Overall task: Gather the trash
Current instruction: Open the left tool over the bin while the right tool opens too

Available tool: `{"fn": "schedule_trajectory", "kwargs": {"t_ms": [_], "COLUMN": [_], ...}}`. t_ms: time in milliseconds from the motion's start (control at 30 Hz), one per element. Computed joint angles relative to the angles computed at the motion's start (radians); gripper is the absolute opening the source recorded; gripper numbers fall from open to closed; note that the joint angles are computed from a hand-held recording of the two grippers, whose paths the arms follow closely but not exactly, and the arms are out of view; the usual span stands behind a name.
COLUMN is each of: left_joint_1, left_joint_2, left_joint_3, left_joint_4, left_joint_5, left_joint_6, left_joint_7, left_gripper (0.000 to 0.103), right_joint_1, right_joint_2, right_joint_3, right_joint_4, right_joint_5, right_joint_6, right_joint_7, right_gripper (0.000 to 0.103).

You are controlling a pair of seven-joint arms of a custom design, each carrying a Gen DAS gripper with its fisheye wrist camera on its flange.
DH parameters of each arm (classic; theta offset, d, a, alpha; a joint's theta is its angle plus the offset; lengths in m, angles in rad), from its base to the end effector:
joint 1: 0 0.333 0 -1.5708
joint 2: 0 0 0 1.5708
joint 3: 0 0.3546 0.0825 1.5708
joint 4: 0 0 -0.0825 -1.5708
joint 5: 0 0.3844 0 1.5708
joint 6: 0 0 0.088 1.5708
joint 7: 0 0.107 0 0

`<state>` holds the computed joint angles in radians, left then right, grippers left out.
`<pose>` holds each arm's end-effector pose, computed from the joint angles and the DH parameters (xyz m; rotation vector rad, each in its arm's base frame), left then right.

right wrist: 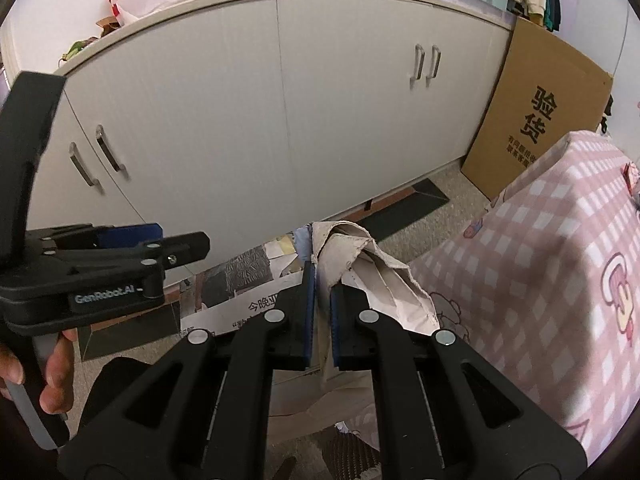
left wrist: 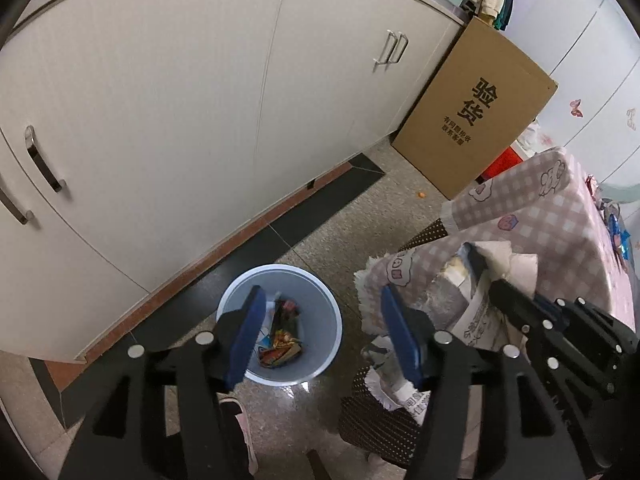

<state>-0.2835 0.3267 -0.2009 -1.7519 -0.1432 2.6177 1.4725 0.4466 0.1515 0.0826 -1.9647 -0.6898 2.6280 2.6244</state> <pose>0.6264 -0.3068 0.4844 -1.7834 2.3045 -0.8298 0.5397 0.3305 0.4878 -1.8170 1.8315 -0.6244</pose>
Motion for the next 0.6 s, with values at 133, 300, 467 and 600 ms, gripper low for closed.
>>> {"fn": "schedule_trajectory", "kwargs": {"t_ms": [133,300,467,600], "left_joint_1": [-0.014,-0.026,-0.034,-0.041], "left_joint_2": [0.000,-0.005,-0.017,-0.025], "left_joint_3": [0.009,0.024,0.042,0.062], "left_joint_4": [0.003,-0.003,-0.017,-0.025], "left_joint_5": [0.031,0.079,0.133,0.186], "left_joint_6": [-0.004,0.008,0.032,0.051], "left_joint_7": [-0.018,-0.045,-0.083,-0.134], "left_gripper": [0.060,0.061,0.062,0.063], "right_joint_1": [-0.002,-0.001,0.002,0.005], "right_joint_2": [0.004,0.014,0.031,0.051], "right_joint_3": [-0.001,-0.002,-0.005,-0.008], "right_joint_4": [-0.002,0.009,0.022,0.042], "right_joint_5": [0.008,0.016,0.024,0.035], "right_joint_6": [0.001,0.000,0.009,0.021], "right_joint_7": [-0.004,-0.005,-0.009,-0.018], "right_gripper": [0.007,0.007,0.007,0.007]}}
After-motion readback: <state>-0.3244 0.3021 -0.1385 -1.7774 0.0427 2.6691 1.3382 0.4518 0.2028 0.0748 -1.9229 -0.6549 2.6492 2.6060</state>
